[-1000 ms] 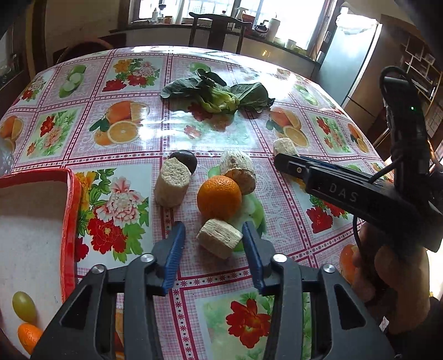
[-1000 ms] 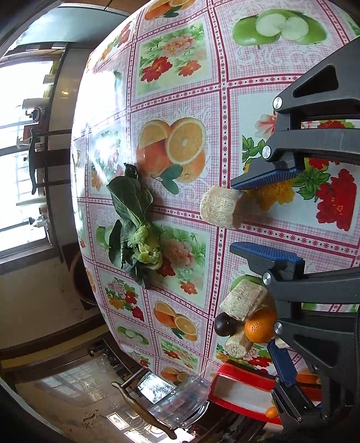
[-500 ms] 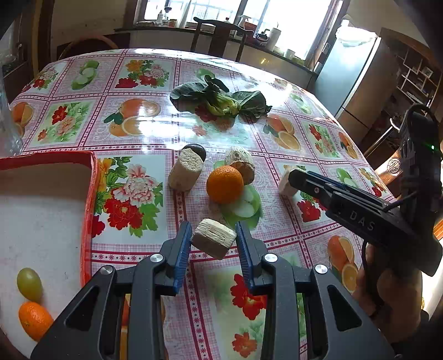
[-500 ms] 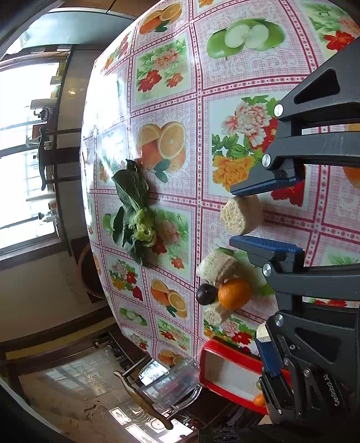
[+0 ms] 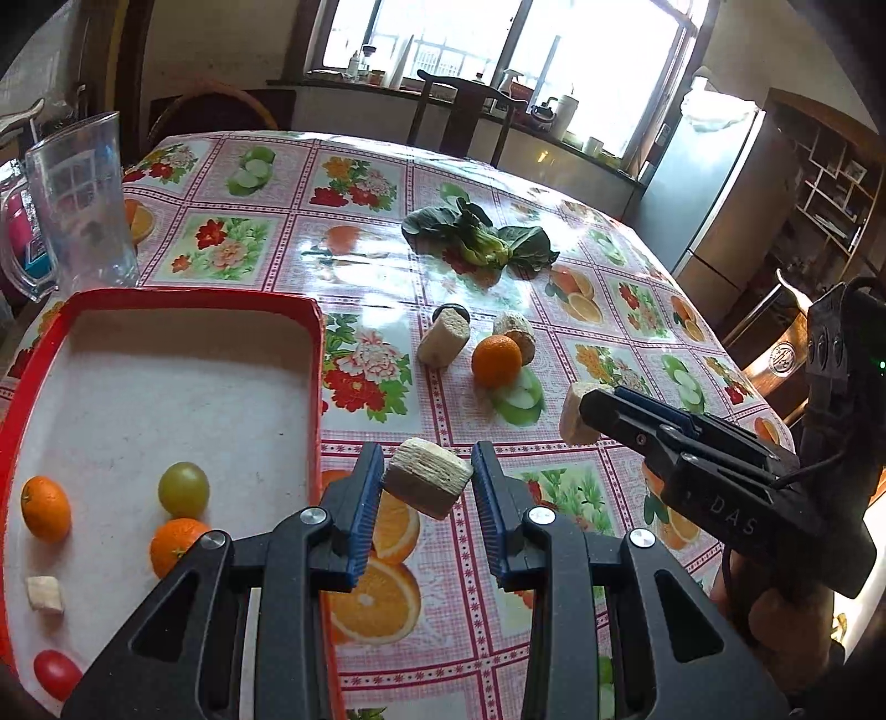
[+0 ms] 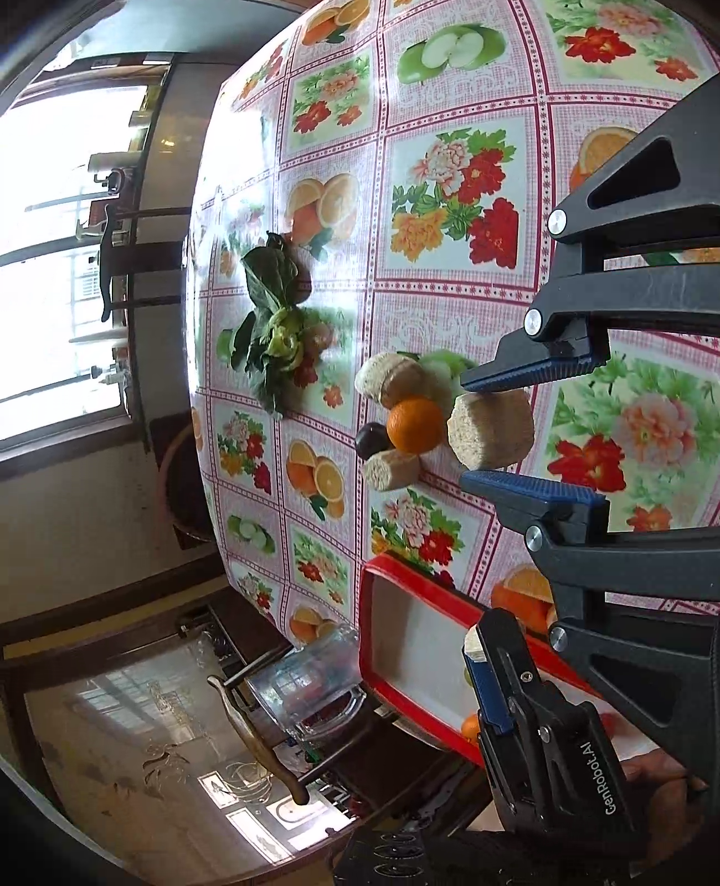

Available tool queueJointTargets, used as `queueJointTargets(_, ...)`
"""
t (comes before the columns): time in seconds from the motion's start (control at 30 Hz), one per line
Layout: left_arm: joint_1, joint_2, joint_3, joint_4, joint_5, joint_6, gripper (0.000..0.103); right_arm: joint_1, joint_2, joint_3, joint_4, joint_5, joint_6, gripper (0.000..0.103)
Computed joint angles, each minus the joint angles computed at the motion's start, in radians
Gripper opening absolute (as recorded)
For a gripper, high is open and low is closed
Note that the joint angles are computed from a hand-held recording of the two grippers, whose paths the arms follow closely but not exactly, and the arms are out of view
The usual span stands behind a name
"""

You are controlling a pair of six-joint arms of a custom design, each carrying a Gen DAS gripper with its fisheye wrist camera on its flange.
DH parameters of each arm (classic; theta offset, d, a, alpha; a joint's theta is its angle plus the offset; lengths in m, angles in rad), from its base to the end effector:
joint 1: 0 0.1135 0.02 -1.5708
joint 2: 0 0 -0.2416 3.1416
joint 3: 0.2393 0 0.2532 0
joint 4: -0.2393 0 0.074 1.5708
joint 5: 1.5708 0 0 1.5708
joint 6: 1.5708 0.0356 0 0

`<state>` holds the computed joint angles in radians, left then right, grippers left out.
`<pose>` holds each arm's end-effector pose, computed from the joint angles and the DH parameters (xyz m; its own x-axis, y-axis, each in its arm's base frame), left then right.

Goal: Organize fruits
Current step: 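Grasp a white cube with the left tool while the right tool closes on another cube, then carry both white cubes over the tray and open both tools to release them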

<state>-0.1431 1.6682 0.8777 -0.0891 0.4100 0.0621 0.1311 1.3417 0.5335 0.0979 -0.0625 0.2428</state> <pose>0.3218 -0.0607 0.1392 -0.7374 0.1638 -0.6553 0.4289 0.8630 -0.2670 0.2590 0.0364 0.1410 -0.6702 0.1537 -0.7261 -0.0168 0.9749 0.2218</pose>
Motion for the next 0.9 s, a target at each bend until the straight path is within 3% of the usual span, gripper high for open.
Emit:
queueJointTargets(0.43, 0.187, -0.098, -0.057, -0.032, 0.095, 0.065, 0.030, 0.207, -0.016, 0.062, -0.046, 0.111, 0.058, 0.030)
queueJointTargets(0.9, 0.371, -0.089, -0.037, -0.069, 0.165, 0.133, 0.030, 0.356, 0.096, 0.186, -0.053, 0.173, 0.087, 0.030)
